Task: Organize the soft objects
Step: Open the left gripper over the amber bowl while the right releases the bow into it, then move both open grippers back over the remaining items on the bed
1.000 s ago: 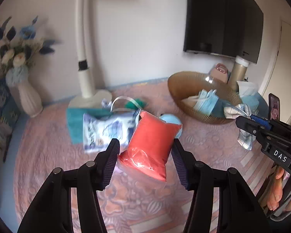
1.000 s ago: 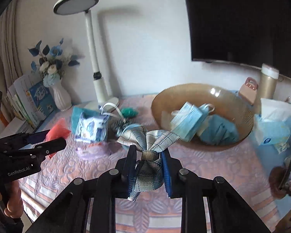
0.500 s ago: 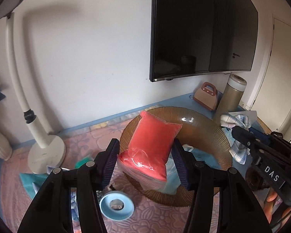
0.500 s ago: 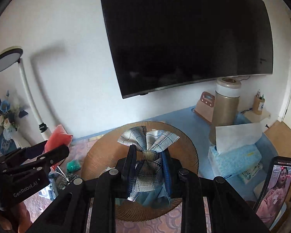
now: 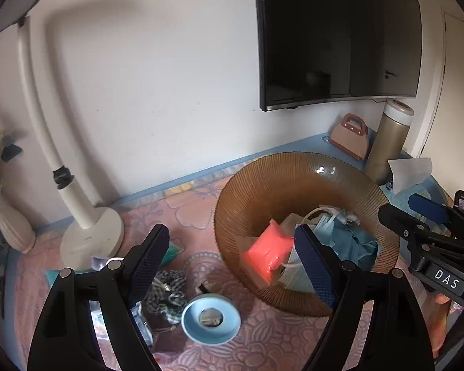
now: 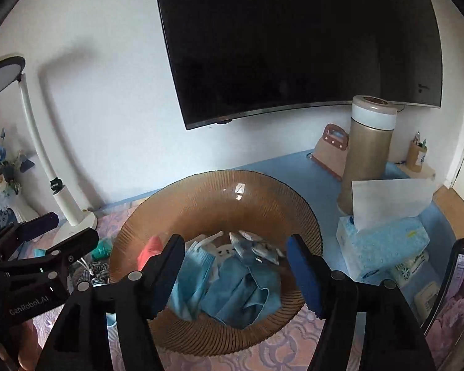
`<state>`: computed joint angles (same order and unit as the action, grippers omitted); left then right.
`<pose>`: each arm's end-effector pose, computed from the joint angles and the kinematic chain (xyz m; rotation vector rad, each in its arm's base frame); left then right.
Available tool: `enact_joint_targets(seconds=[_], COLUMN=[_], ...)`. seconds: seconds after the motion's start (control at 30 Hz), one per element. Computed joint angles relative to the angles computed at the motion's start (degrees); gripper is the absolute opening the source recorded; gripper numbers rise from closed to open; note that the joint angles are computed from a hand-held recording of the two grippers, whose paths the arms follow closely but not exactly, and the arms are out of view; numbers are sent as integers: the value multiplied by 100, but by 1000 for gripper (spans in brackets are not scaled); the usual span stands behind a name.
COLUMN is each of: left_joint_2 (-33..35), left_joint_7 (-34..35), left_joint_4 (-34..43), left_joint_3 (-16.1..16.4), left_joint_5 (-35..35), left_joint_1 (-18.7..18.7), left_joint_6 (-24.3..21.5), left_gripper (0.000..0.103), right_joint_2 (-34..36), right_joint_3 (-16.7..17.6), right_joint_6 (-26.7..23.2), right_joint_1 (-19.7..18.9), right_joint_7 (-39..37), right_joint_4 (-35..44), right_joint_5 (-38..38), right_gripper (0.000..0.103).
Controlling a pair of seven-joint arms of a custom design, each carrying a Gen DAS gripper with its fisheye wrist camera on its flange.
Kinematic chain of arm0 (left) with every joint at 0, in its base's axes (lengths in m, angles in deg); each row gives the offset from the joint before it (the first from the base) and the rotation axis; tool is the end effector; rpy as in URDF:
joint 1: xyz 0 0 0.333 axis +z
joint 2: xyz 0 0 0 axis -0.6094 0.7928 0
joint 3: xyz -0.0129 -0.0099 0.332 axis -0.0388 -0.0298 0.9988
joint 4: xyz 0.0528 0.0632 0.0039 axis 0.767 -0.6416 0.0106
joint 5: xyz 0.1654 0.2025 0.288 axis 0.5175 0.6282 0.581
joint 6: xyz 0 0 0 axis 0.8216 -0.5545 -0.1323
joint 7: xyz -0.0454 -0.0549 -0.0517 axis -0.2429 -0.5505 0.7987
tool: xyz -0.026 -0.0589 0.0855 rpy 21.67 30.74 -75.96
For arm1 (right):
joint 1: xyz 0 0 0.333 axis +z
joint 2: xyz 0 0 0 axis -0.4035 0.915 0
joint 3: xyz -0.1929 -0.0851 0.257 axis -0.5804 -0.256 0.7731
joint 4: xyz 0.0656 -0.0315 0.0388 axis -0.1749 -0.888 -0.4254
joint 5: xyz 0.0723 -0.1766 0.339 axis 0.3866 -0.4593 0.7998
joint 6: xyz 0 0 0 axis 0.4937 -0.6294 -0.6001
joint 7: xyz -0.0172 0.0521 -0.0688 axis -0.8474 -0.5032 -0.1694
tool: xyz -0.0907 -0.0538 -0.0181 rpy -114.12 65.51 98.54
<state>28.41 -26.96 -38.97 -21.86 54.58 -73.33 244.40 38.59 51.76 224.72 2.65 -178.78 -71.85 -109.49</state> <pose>0.4887 -0.5101 0.4143 -1.3671 2.0475 -0.8795 0.4189 0.3263 0.4001 -1.4814 1.9991 -0.7103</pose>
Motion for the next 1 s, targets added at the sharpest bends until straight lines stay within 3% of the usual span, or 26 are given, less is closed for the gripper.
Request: enact_joint_targets(seconds=[0.2,0.27,0.33,0.5,0.6,0.77,0.87,1.0], left_joint_2=[-1205,-1730,-2249,-3527,-4003,-3982,-3447,-2560], left_joint_7=[-1342,-1841,-2199,-2804,-2976,-3472,-3982,-4709], left_joint_4=[-1348,-1885,-2405,-3657,-4218,-4721,-4693,-4417], left_joint_3=[56,-1,-84,-290,-343,-568,-797,-705], left_joint_5=[838,1202,1395,1598,1623,1853,2257,2978], left_joint_1=[192,313,484,939,1202,1654,1864,1882], left_joint_6=[153,101,100,199,520,849,631,599], left_gripper=[82,83,86,102,102,102,102,102], right_joint_2=[-363,-419,-409,-48,341,1000,1361,1778], right_joint_3=[272,382,487,539,515,376,251,148], right_joint_6=[-212,-261,-285,219,344,313,282,-195], right_joint_1=[228,323,429,645,821,1166,1325,1507], right_joint_7=[129,233,370,789,762,691,579,65], right_joint_4=[-100,-69,7,290,559,916,1027,1195], right_joint_5=[-84,-181,-328,-720,-679,-653,-470,169], right_gripper=[67,70,81,85,85,85,85,85])
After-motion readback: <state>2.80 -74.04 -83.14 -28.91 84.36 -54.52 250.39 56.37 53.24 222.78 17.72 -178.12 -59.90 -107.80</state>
